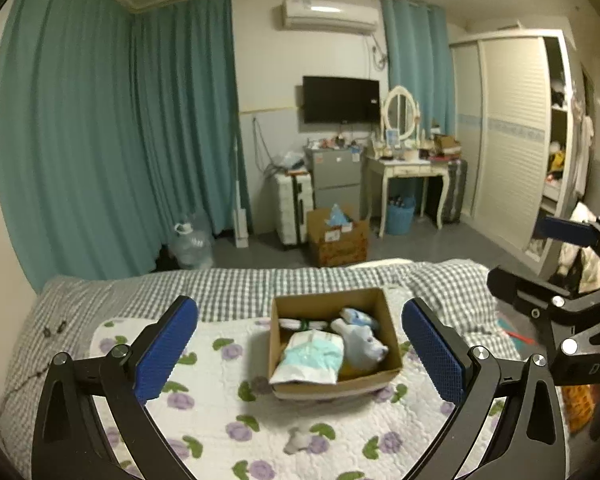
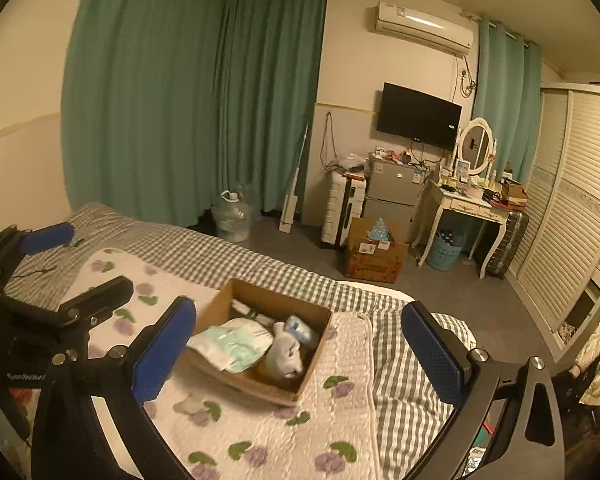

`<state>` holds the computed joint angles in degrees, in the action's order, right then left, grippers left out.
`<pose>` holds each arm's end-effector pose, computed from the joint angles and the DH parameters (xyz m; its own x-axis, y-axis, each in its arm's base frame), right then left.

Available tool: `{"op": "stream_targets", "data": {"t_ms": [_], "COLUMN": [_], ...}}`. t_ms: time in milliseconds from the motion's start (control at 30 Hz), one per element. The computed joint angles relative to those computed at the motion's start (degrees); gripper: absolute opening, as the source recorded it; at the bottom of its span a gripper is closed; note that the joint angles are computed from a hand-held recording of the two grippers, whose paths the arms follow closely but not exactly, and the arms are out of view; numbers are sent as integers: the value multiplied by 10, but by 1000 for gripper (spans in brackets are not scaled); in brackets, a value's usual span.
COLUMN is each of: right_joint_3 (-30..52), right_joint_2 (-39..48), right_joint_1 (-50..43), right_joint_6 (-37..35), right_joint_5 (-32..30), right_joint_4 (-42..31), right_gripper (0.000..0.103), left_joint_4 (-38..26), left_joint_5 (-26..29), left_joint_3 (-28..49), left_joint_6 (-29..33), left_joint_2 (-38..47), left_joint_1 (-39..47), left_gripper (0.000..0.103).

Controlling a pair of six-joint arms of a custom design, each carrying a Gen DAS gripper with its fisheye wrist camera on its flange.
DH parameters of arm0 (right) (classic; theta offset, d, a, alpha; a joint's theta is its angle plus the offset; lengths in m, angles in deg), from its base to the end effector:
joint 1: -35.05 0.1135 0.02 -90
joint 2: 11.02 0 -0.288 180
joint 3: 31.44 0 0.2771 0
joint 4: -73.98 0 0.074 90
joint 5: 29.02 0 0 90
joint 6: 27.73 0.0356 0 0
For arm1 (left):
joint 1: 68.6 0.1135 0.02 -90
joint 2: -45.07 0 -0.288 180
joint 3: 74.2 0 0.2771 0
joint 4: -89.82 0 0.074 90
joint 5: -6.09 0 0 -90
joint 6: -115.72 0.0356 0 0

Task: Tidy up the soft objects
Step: 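Grasp the small white item on the quilt with the left tool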

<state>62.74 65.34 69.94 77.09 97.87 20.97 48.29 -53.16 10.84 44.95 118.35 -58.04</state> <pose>0.2580 0.1539 0.4191 -0.4711 -0.0791 -0.8785 0.0677 0.9898 -0.1254 0.2975 0.0369 0.3939 -0.3690 0.2191 -0.9032 0.4240 0.9045 0.0462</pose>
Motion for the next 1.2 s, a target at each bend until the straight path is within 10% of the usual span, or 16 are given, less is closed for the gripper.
{"op": "stream_targets", "data": {"t_ms": [300, 833, 1200], "right_joint_3": [-109, -274, -277], "right_joint_2": [-18, 229, 324], "right_joint_1": [20, -108, -123], "right_joint_6": [70, 45, 65], "right_joint_5": [4, -136, -145], "right_joint_4": [47, 392, 410], "right_gripper": [103, 103, 103], "left_joint_4": [68, 306, 357], "left_joint_5": [-17, -133, -144], "left_joint_3": [-107, -205, -233], "left_joint_6": [-15, -24, 31], "left_joint_2": [-11, 279, 344], "left_joint_1": [16, -54, -71], "left_gripper": [103, 103, 89]}}
